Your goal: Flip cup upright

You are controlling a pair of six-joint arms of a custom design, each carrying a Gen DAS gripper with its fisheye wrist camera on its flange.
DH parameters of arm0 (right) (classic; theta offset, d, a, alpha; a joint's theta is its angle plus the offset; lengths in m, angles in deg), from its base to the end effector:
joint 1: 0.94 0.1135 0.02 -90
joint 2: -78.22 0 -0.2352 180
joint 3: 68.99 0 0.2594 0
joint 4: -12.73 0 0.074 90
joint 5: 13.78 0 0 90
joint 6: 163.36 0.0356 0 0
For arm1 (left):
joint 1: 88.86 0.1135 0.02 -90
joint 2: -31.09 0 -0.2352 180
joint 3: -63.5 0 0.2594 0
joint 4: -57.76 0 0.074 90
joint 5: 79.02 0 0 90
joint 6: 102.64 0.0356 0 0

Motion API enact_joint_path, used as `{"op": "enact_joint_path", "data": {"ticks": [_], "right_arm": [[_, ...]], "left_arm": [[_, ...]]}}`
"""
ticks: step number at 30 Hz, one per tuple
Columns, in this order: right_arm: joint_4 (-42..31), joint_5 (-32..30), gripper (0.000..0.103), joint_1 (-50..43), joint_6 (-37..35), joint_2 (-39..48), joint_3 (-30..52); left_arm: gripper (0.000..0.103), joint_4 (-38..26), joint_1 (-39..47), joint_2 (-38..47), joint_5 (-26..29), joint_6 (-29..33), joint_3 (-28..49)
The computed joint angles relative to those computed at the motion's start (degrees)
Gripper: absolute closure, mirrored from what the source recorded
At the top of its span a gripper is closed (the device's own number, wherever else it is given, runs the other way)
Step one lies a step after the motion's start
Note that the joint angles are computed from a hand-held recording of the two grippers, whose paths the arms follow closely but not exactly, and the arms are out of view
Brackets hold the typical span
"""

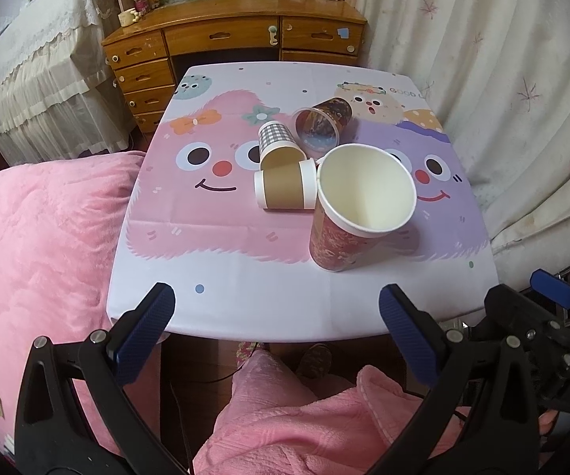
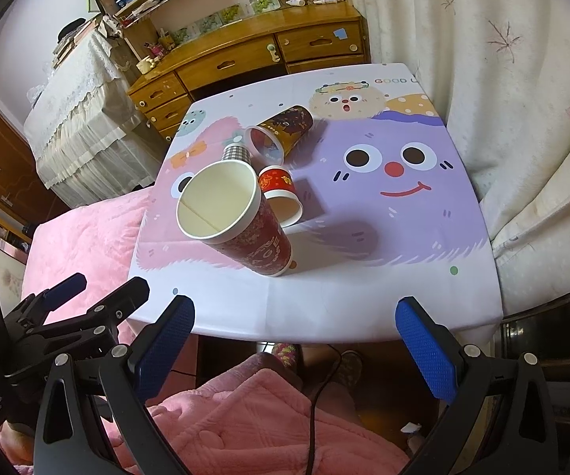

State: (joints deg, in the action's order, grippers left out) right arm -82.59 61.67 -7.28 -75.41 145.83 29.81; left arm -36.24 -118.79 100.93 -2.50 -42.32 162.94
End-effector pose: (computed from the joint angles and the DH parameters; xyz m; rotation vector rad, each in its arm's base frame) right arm 0.1994 -0.0132 0.3677 0.0216 2.6602 0.2939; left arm 0.1874 -0.0983 0.3645 -0.0651 2.6398 -0.0274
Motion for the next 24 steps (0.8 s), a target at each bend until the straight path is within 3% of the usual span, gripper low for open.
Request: {"op": "enact_joint_path", "data": {"ticks": [24], "right_arm": [[-0.2,0.0,0.001,-0.4,-0.4,0.2,0.1]], "left_arm": [[0.001,-0.4,0.9,0.3,0.1,1.1,0.7]]}}
